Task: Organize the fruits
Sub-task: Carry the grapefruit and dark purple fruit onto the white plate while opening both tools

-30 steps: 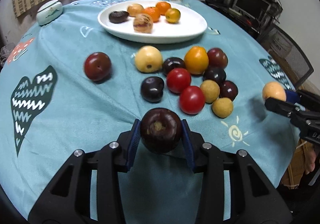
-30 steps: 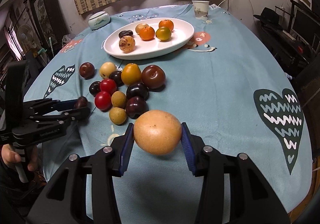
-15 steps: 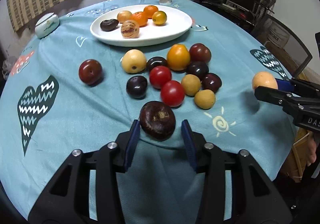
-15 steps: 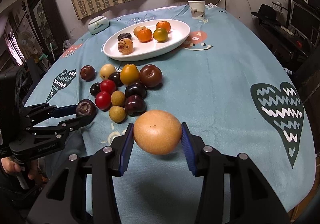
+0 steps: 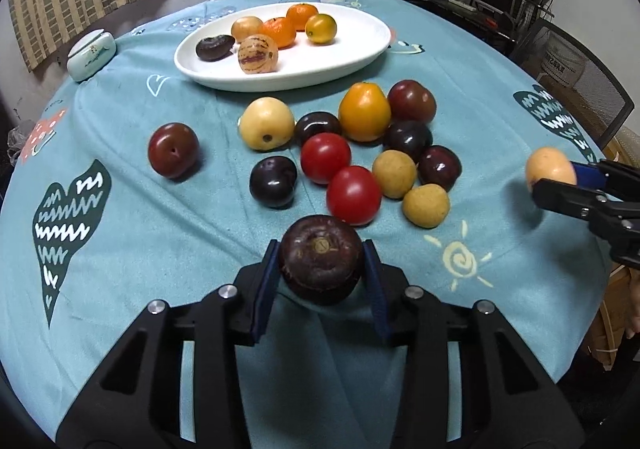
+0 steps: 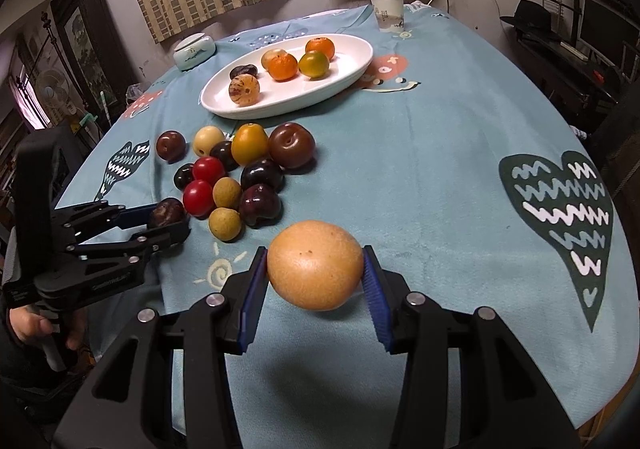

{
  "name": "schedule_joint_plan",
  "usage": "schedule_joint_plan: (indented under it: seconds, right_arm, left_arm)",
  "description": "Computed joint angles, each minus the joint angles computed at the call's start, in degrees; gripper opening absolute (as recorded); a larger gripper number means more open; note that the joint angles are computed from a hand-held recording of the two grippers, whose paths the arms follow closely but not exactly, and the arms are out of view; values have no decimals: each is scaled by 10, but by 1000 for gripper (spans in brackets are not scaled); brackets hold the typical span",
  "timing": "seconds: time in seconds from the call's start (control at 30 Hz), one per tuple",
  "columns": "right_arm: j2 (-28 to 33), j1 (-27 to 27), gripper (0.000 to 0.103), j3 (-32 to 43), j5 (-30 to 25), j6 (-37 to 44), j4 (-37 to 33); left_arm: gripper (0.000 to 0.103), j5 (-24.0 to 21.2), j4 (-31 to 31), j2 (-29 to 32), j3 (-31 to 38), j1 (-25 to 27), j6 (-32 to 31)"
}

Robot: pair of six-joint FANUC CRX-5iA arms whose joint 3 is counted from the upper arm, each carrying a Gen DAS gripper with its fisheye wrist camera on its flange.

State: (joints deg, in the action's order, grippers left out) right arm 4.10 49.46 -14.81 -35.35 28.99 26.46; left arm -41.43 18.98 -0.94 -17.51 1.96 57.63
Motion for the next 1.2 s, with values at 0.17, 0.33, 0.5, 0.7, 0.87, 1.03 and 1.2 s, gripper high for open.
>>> schedule_joint_plan:
  seconds: [0.17,0.33,0.5,0.7,0.87,1.03,1.2]
  right_arm:
    - [-1,5,46,6,0,-2,15]
    - [16,-1,46,38,-7,19,1]
    - [59,-23,46,132,-34,110,-35]
    - [202,-86,46,387,-119,293,-202]
    - [304,-103,46,500,-149,297,-133]
    - [395,-139,46,644,-221,338,-176]
    - [423,-145,46,669,-205,355,-167]
  left_arm:
    - [41,3,30,-26,-17,12,-22]
    - [41,-12,51,-29,6,32,-34]
    - [41,-58,49,22,105,45,-16]
    - [41,-138,-19,185,364,20,94]
    - [42,-221,-83,322,556,-6,165]
    - [42,-263,-86,402,648,-11,176]
    - [42,-285,-85,446,698,-7,190]
